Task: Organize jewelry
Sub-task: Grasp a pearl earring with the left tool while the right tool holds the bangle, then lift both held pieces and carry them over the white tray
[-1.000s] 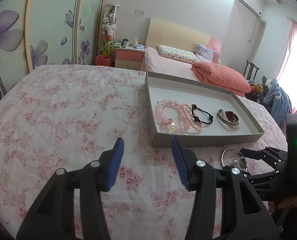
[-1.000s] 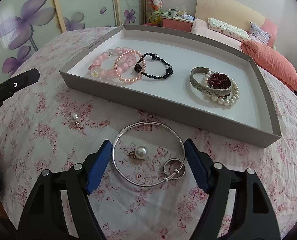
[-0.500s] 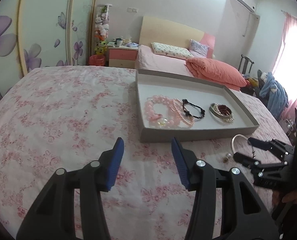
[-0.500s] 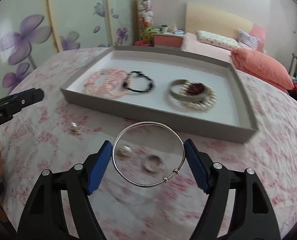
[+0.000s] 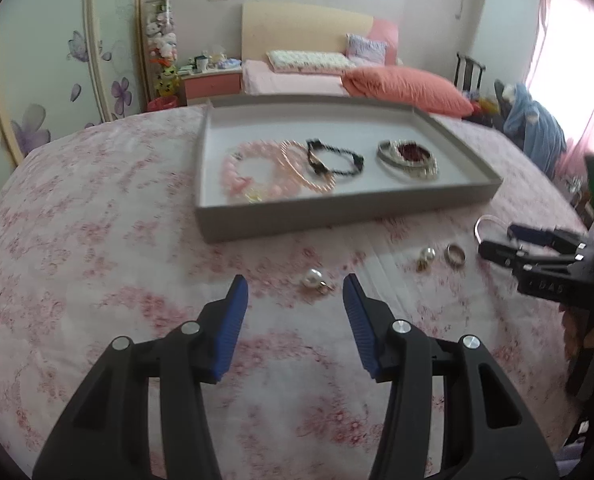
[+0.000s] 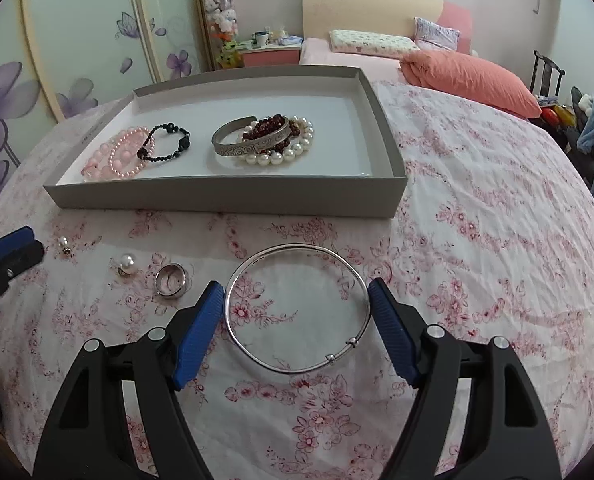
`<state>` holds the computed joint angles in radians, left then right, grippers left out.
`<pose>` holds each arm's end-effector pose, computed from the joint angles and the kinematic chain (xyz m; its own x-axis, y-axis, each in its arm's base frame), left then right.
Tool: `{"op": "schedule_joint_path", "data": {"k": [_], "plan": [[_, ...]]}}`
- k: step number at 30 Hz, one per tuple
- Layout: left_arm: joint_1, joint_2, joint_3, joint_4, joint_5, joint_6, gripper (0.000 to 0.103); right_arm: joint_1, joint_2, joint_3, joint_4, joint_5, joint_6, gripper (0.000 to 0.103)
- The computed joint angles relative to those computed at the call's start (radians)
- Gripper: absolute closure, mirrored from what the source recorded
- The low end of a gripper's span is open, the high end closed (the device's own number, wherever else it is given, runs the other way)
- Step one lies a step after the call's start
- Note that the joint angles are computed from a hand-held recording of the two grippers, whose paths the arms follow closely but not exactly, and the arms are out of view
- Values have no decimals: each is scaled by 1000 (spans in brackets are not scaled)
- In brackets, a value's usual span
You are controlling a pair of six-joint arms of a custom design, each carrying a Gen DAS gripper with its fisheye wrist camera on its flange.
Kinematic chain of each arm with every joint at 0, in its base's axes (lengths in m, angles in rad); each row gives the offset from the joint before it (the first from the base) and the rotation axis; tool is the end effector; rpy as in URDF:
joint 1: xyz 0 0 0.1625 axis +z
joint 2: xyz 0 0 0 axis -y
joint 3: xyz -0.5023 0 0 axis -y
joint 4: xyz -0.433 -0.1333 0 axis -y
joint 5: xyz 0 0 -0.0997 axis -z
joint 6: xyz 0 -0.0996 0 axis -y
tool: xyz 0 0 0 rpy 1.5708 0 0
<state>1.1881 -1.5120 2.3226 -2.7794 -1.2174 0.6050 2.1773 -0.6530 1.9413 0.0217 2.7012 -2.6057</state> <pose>-0.0146 -0.4857 0.3026 -0.5613 0.6722 -0.4828 0.8066 0.5749 -0.1373 0.2830 -0.3322 -0.0149 -0.6967 0.3612 0.6198 -0.2268 0.7088 -0.6680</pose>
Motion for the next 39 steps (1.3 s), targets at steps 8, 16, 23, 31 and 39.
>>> {"op": "schedule_joint_path", "data": {"k": [8, 16, 23, 31, 39], "plan": [[-33, 67, 14, -43, 76, -23, 70, 5, 12, -11, 18, -1, -10, 29], [-37, 82, 10, -66, 98, -39, 88, 9, 21, -28, 6, -25, -63, 29], [-29, 76, 8, -64, 98, -29, 88, 10, 23, -34, 1, -39, -88, 29], [-26, 69, 7, -53, 90, -21, 88, 10, 22, -33, 1, -39, -88, 29], [-24, 47, 15, -46, 84, -26, 89, 18, 10, -16, -46, -31, -104, 29]]}}
